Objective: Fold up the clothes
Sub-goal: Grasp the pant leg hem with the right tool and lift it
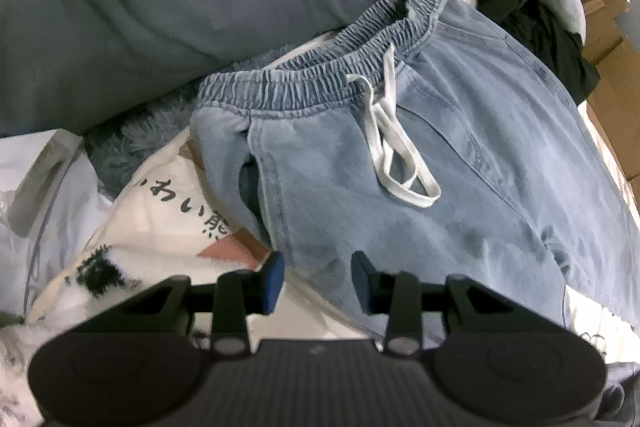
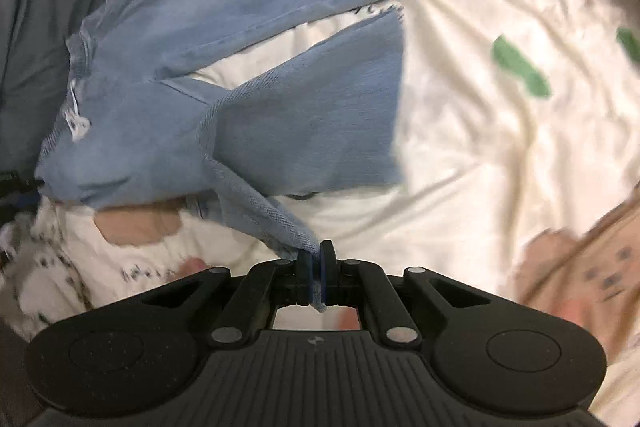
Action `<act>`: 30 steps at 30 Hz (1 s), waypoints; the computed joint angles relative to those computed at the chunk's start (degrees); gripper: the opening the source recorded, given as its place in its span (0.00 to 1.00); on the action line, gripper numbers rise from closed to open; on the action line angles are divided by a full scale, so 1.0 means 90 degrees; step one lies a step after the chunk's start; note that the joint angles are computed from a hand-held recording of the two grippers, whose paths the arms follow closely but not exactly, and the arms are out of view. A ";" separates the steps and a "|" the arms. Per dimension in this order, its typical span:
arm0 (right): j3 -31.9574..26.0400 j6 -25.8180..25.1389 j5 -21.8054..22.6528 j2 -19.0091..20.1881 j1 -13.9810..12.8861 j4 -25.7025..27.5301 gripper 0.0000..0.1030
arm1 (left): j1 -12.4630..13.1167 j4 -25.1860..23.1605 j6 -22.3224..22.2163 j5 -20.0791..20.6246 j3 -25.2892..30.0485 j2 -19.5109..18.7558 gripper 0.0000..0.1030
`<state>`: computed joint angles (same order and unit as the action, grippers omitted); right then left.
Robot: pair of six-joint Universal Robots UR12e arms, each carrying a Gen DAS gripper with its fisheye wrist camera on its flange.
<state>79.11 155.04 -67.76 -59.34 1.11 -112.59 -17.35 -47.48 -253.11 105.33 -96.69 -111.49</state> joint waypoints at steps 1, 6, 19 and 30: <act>-0.0142 -0.0118 -0.0104 0.0035 -0.0017 0.0143 0.00 | -0.0001 0.0002 0.0026 -0.0016 0.0007 0.0002 0.38; -0.0630 -0.0658 -0.0584 0.0164 -0.0154 0.0672 0.00 | -0.0004 0.0018 0.0082 0.0032 0.0041 0.0026 0.38; -0.1321 -0.0967 -0.2325 0.0416 -0.0520 0.1122 0.01 | -0.0020 -0.0258 0.0311 0.0051 0.0169 0.0092 0.40; -0.1858 -0.0936 -0.3172 0.0805 -0.0699 0.1238 0.01 | -0.0045 -0.0440 0.0357 0.0101 0.0233 0.0092 0.40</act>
